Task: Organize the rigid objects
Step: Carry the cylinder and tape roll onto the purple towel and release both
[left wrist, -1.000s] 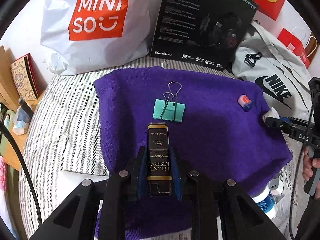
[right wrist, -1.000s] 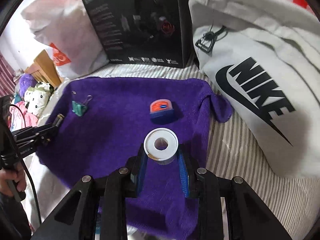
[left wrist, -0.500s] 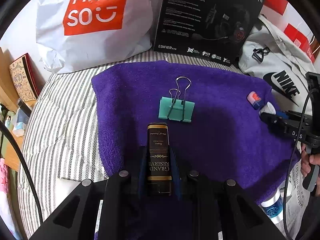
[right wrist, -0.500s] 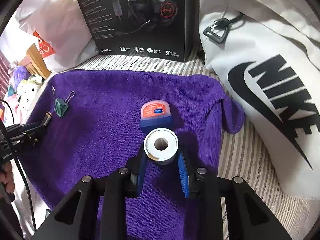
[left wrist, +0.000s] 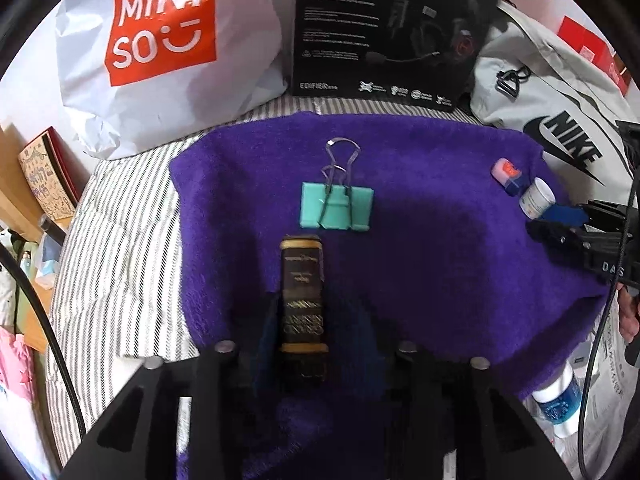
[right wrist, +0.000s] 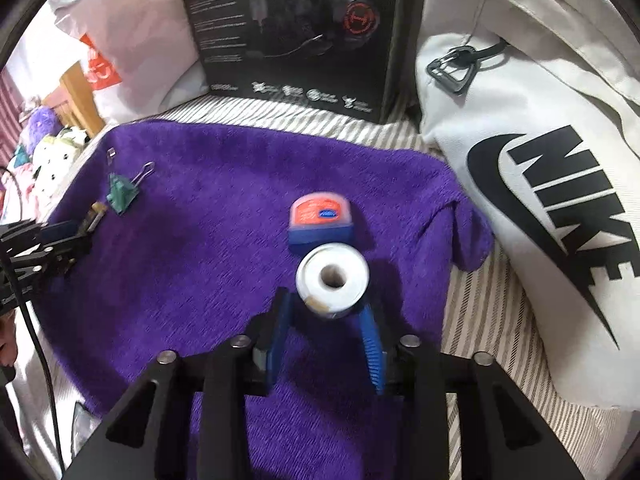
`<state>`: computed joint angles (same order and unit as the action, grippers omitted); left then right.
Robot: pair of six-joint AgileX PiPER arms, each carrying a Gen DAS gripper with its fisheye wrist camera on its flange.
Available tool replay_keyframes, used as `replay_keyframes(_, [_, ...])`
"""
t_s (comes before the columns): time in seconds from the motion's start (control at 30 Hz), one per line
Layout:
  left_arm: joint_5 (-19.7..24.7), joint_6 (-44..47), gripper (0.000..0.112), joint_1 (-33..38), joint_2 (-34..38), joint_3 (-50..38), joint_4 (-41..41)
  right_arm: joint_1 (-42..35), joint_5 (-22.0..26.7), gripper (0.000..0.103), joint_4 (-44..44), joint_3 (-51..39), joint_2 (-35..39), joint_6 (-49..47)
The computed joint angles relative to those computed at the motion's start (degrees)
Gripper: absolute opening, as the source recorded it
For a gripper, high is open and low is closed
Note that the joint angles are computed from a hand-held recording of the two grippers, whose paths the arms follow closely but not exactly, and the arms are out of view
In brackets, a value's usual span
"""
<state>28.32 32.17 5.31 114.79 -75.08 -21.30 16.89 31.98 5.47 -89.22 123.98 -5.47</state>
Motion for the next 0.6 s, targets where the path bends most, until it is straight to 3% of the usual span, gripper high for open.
replay_keyframes(0.03, [0.09,-0.14,0.052,-0.16,-0.3,0.46,0.05,0.1,0.04,0.046,0.27,0.91,-0.7,-0.15])
replay_keyframes(0.13, [-1.4,-3.88,0.054,-1.14,-2.08,3.17,3.89,0.26,-0.32,0.056,1.69,4.38,-3.28,-0.97])
replay_keyframes(0.2, [-2.1,-5.89,0.054,-1.25,-3.81,5.07,4.96,-0.07,-1.19,0.057,4.37,8.13,-6.1,-2.4])
replay_keyframes(0.43, [-1.82,1.23,0.054,-0.06,-16.67,15.42,-3.97,-1.18,-4.34,0.061,12.33,23.07,-19.91,-7.35])
replay_keyframes(0.6, [-3.0,-0.65,0.054,-2.57,-23.81,23.64,-2.13,-1.05,-7.62,0.068,15.43,33.39,-30.18,-8.67])
